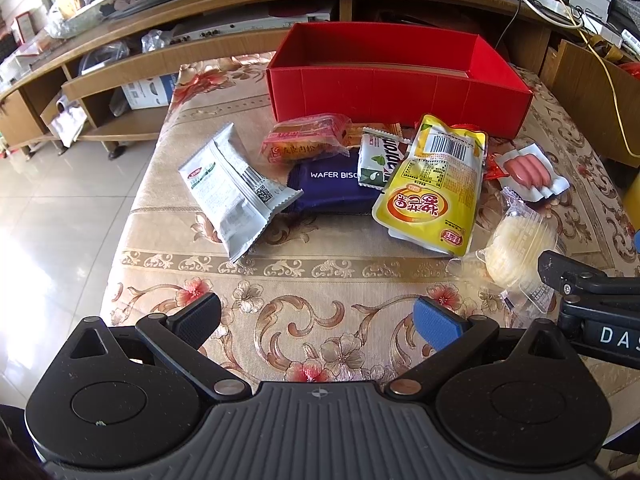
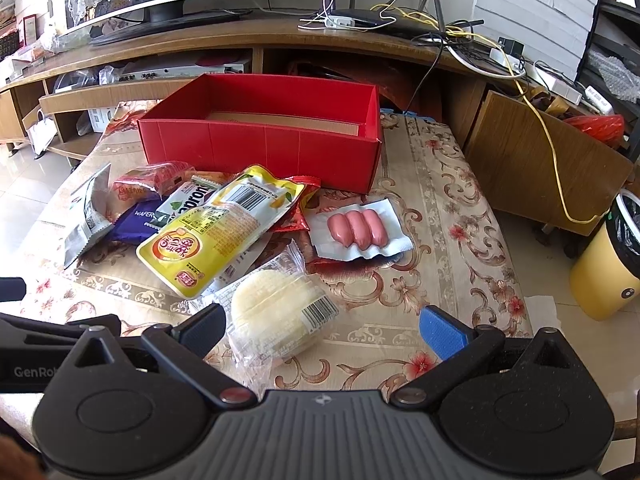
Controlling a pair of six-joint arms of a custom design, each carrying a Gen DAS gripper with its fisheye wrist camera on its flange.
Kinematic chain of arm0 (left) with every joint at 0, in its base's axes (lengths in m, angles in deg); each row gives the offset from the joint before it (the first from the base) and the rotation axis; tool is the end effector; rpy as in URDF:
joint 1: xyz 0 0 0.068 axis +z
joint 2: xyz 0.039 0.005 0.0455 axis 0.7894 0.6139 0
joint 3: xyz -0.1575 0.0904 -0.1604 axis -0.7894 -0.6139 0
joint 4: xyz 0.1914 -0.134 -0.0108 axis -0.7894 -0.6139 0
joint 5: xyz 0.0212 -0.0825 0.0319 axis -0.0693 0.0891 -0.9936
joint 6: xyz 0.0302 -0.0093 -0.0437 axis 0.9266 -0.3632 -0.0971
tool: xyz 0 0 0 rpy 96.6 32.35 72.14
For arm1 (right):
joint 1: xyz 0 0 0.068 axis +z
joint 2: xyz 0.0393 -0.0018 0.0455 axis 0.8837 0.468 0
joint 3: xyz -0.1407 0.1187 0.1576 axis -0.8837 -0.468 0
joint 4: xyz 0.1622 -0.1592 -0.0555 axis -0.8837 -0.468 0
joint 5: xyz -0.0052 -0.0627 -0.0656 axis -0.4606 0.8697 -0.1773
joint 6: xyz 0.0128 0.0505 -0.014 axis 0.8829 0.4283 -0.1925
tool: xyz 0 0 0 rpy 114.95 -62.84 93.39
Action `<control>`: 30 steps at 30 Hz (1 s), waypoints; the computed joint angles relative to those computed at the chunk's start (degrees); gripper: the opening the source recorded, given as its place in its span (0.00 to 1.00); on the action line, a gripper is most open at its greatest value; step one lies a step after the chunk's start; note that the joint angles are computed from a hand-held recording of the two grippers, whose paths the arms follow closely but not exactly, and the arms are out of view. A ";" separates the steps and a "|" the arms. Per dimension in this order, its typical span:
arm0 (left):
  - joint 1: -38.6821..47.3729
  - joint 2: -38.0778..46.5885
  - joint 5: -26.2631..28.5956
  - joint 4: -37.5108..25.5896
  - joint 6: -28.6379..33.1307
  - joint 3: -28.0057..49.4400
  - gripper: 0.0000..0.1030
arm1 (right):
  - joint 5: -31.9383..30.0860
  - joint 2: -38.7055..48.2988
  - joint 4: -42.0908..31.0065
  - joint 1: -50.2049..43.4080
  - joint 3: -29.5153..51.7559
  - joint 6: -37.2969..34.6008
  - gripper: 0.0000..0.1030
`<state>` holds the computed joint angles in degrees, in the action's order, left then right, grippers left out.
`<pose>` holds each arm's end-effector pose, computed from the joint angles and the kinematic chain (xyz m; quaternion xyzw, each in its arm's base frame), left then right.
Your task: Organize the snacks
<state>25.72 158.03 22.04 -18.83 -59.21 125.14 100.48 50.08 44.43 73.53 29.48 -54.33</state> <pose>0.3203 -0.1532 0.1020 0.1578 0.9462 -0.0052 0.2824 0.2716 0.0415 0.1287 0.1344 0.9310 -0.0926 0.3266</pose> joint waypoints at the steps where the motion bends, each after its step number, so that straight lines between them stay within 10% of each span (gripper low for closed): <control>1: 0.10 0.54 -0.14 -1.28 0.44 1.07 1.00 | -0.01 0.01 -0.02 -0.01 -0.01 0.05 1.00; 13: -0.83 1.98 -0.15 1.93 2.68 2.61 1.00 | -1.18 0.26 -1.23 -2.70 1.62 0.08 1.00; 30: -2.35 18.20 7.87 -7.92 8.26 27.93 0.84 | -6.42 1.59 -2.95 -11.83 4.26 -0.10 1.00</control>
<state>23.36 176.24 29.91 -26.74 -50.95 153.07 94.07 51.67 41.48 61.70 33.74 -54.43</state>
